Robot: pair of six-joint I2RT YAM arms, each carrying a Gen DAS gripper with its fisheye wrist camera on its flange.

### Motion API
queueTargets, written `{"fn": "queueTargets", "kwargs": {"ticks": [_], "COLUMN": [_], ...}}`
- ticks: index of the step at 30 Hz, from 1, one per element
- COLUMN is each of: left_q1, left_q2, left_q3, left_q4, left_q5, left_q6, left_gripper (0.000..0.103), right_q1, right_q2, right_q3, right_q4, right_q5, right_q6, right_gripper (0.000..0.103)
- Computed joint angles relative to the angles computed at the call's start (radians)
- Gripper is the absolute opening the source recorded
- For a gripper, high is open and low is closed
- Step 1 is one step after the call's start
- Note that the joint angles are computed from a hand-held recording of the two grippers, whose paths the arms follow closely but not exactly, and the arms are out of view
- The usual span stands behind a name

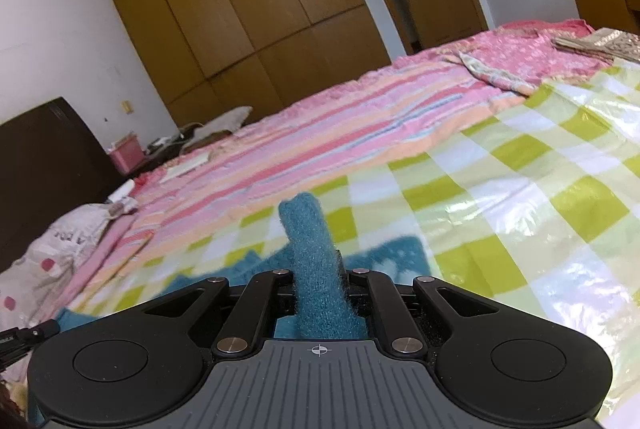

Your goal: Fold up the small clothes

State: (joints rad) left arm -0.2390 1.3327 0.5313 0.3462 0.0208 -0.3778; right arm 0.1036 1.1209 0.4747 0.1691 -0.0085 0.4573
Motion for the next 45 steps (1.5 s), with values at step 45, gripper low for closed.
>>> {"fn": "queueTargets", "kwargs": {"ticks": [45], "left_q1": [-0.052], "left_q2": [0.094], "left_q3": [0.04], "left_q4": [0.009], "left_q5": [-0.16], "left_q6": [0.095], "left_gripper": [0.011], "right_q1": [0.002], "right_q2": [0.108], "right_q3": [0.01], "right_q4": [0.039], "right_q5": [0.043], "right_q6": [-0.018], "right_gripper": [0.008]}}
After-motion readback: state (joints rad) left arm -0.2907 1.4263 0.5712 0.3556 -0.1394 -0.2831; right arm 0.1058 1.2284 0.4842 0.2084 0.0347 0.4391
